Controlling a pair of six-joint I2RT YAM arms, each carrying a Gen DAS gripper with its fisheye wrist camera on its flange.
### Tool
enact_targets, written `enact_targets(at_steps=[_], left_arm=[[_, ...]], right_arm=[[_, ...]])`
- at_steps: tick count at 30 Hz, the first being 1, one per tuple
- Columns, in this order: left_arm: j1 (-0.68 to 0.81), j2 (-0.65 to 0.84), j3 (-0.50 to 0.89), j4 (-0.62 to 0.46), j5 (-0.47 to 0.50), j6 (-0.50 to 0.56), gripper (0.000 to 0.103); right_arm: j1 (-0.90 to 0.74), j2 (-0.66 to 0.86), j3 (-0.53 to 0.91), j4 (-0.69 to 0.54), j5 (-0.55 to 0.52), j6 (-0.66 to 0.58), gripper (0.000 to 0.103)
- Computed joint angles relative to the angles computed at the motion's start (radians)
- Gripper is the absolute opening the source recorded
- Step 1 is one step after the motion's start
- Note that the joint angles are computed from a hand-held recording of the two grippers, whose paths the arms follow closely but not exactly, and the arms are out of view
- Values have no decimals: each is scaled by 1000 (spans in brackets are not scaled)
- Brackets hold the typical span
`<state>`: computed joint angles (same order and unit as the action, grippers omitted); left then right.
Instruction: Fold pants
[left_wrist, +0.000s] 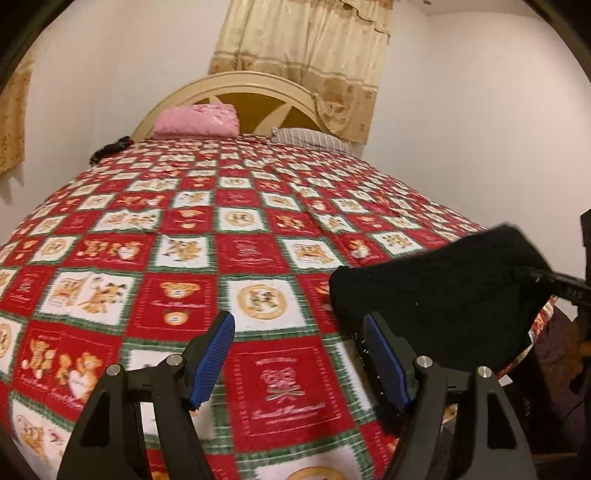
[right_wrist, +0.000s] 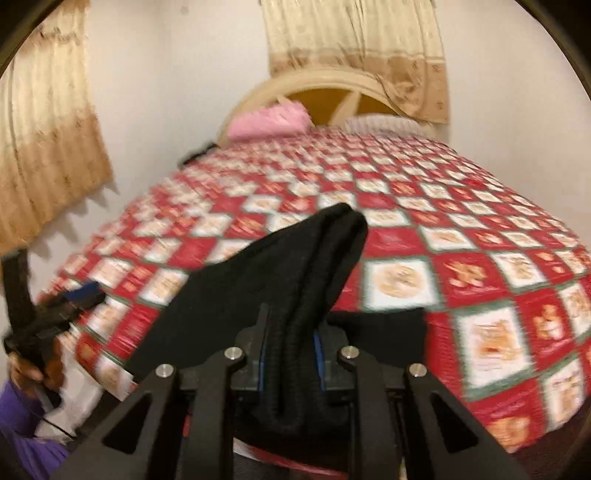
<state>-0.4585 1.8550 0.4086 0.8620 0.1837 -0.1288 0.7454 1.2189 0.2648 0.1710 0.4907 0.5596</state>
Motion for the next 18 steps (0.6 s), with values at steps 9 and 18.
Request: enact_targets(at_steps=[9, 18], left_arm=[[-95, 46, 93, -108, -57, 15, 73], [-167, 63, 145, -173, -89, -18, 73]], right_arm=[[-72, 250, -76, 170, -19, 96, 27], [146, 44, -12, -204, 390, 293, 55]])
